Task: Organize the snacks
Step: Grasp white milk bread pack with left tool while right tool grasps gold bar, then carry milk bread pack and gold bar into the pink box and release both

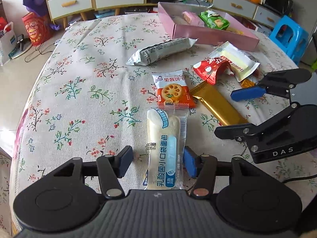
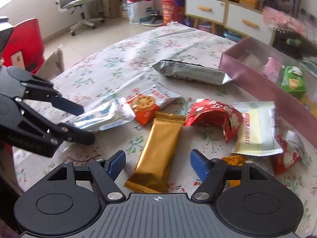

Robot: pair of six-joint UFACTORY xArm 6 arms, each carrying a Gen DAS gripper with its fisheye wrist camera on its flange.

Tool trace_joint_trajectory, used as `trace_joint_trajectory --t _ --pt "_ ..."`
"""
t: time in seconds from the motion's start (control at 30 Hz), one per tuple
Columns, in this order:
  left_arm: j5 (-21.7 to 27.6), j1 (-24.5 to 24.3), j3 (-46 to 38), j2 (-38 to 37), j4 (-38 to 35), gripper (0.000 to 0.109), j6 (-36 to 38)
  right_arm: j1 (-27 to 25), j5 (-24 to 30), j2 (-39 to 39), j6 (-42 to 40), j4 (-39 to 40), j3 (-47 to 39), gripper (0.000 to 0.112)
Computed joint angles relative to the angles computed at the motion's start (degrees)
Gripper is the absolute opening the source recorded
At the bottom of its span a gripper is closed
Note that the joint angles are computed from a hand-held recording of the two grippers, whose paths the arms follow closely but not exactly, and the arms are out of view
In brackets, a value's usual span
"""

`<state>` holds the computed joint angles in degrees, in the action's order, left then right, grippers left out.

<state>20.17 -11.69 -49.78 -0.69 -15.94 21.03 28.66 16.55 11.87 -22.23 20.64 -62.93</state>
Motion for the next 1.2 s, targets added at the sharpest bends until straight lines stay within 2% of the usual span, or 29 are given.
trace_joint_trajectory --t 0.13,0.27,0.33,0.4,0.57,0.93,1.2 --pt "-0.1 -0.1 0.0 0.0 4.1 0.050 -3.6 0.1 -0.5 0.1 4.3 -4.3 -0.1 0.058" --pt "1.3 0.0 -0.8 0.1 4.9 0.045 -4.8 0.1 0.1 0.1 6.7 -6.0 -0.6 0.038" --pt "2.9 0.0 -1.6 0.2 2.5 0.033 -3.2 0.0 0.8 0.1 7.6 -6.2 -1.0 0.032" --pt "3.7 0.0 -1.8 0.0 2.1 0.030 -3.2 -0.1 1.6 0.1 7.9 -5.7 -1.3 0.029" --pt "4.6 -0.2 -2.0 -0.3 4.1 0.028 -5.7 -0.6 4.7 -0.2 7.6 -2.6 -2.3 0.028" --pt "7.8 0.4 -3.8 -1.3 -1.6 0.027 -4.8 -2.9 12.1 -2.5 8.5 6.9 -4.4 0.028" --pt "6.8 0.2 -5.5 -1.7 -6.0 0.026 -4.0 -5.0 12.0 -4.7 8.7 12.0 -4.8 0.028"
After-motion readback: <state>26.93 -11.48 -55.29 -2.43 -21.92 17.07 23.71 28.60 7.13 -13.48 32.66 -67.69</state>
